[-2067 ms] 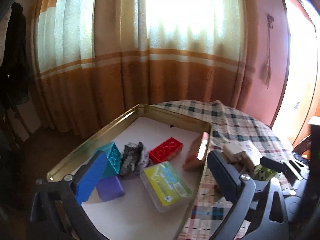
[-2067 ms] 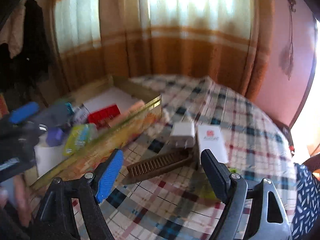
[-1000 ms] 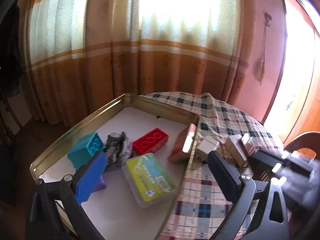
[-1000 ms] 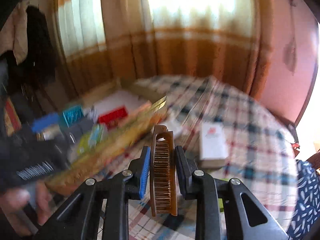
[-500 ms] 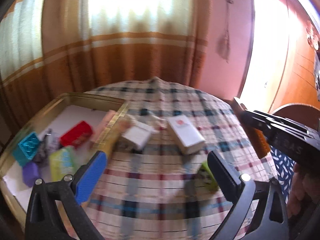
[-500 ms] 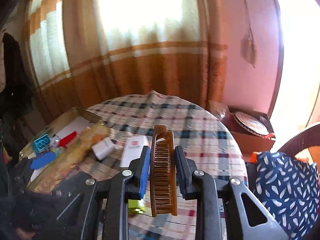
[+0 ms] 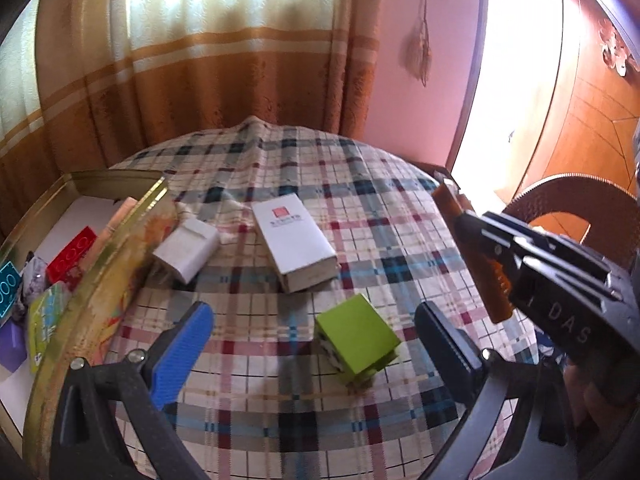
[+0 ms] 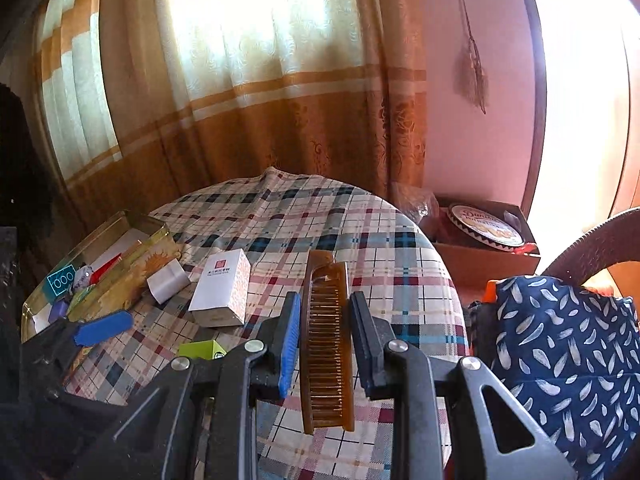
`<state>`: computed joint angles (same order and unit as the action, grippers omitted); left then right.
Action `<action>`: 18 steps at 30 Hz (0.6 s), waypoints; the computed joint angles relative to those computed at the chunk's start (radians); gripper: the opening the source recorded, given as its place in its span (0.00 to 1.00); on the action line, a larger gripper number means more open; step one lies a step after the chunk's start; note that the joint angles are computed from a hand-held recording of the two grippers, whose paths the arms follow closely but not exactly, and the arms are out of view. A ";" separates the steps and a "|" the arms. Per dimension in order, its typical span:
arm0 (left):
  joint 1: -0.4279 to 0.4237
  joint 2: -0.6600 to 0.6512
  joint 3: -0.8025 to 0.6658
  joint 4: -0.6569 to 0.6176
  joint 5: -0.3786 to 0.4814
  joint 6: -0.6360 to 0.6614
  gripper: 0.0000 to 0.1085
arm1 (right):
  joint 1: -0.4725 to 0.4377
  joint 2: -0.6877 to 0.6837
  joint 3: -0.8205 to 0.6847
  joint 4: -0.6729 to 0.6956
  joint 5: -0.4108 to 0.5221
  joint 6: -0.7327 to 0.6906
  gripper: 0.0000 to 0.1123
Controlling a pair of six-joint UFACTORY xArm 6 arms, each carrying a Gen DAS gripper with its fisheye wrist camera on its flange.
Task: Organize rigid objects
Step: 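Grasp the green Lego brick with the left gripper while the right gripper holds the comb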
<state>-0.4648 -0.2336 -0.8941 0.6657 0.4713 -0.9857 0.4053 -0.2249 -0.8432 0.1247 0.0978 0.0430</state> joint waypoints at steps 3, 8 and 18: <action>-0.002 0.013 -0.006 -0.058 0.000 0.057 0.86 | -0.002 -0.004 0.004 -0.006 -0.009 0.009 0.24; 0.017 0.037 0.001 -0.271 -0.037 0.231 0.49 | 0.010 0.008 -0.005 -0.004 -0.019 0.015 0.24; 0.040 -0.064 0.074 -0.089 -0.044 0.108 0.44 | 0.061 0.015 -0.019 0.049 -0.085 -0.028 0.24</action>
<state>-0.4253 -0.2979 -0.8201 0.5762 0.4278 -0.8777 0.4664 -0.2099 -0.8620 0.1732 0.0129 0.0147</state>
